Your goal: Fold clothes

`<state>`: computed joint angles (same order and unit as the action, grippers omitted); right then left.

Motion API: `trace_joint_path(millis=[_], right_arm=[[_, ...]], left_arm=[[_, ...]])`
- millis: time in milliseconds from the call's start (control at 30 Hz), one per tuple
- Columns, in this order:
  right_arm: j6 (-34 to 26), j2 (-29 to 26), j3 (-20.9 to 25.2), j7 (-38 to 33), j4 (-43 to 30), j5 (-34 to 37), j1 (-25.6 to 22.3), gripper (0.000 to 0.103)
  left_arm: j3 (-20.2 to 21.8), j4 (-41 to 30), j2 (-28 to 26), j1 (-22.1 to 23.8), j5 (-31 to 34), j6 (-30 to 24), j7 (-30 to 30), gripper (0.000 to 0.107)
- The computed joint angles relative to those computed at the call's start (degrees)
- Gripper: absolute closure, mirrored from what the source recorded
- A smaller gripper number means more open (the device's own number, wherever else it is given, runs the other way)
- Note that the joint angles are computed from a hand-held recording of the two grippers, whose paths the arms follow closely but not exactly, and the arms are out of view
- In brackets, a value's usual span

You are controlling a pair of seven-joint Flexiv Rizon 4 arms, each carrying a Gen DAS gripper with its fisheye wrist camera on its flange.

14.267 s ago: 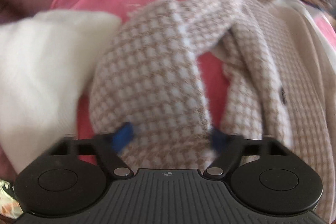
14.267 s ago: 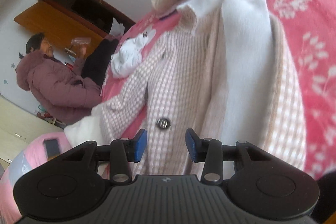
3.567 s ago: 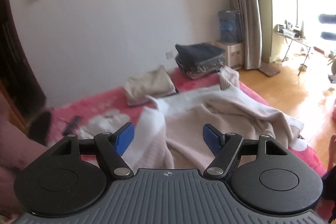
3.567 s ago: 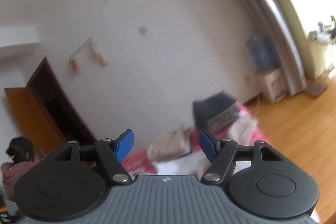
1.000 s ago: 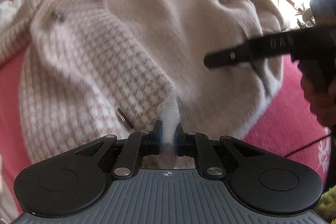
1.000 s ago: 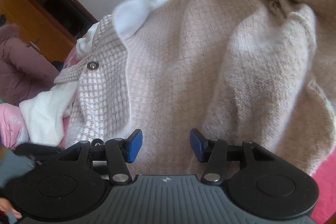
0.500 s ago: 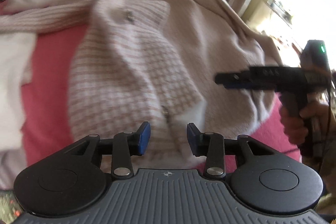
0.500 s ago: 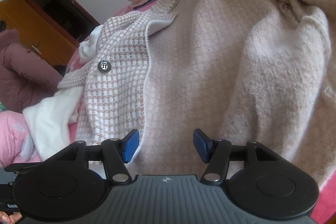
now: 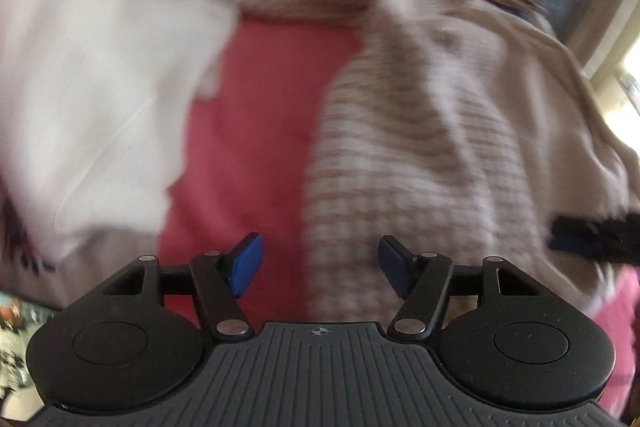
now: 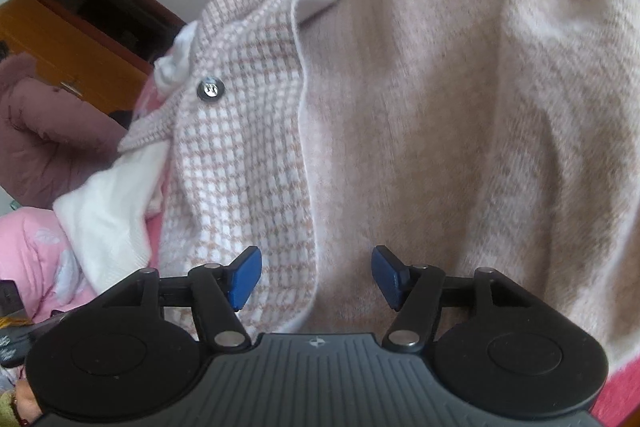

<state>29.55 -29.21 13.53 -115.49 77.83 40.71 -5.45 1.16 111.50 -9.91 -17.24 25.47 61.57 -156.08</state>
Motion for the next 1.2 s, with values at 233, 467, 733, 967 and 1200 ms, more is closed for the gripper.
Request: trace_joint_path(millis=[233, 467, 733, 967, 1200], right_arm=[[1.22, 4.36, -0.59, -2.57, 4.12, 3.82, -3.39, 0.039], [12.56, 5.58, -5.73, 5.23, 7.81, 4.79, -4.78, 0.037], [13.43, 3.74, -4.58, 15.98, 6.14, 7.31, -9.39, 0.039], [17.13, 2.92, -3.6, 15.4, 7.08, 4.18, -9.65, 0.033], [18.74, -1.95, -0.47, 11.96, 2.07, 6.44, -7.92, 0.094]], left_arm=[[0.92, 4.4, 1.24, 1.23, -1.91, 6.4, -2.42, 0.043], [0.51, 4.64, 0.69, 1.1, -2.31, 6.9, -1.44, 0.042], [0.63, 1.6, 0.02, -0.49, 0.94, 1.62, -3.42, 0.042], [0.44, -2.17, -1.62, -2.18, 4.73, -4.08, -6.79, 0.038], [0.37, -3.74, -1.83, -3.36, 7.97, -7.17, -10.82, 0.038]])
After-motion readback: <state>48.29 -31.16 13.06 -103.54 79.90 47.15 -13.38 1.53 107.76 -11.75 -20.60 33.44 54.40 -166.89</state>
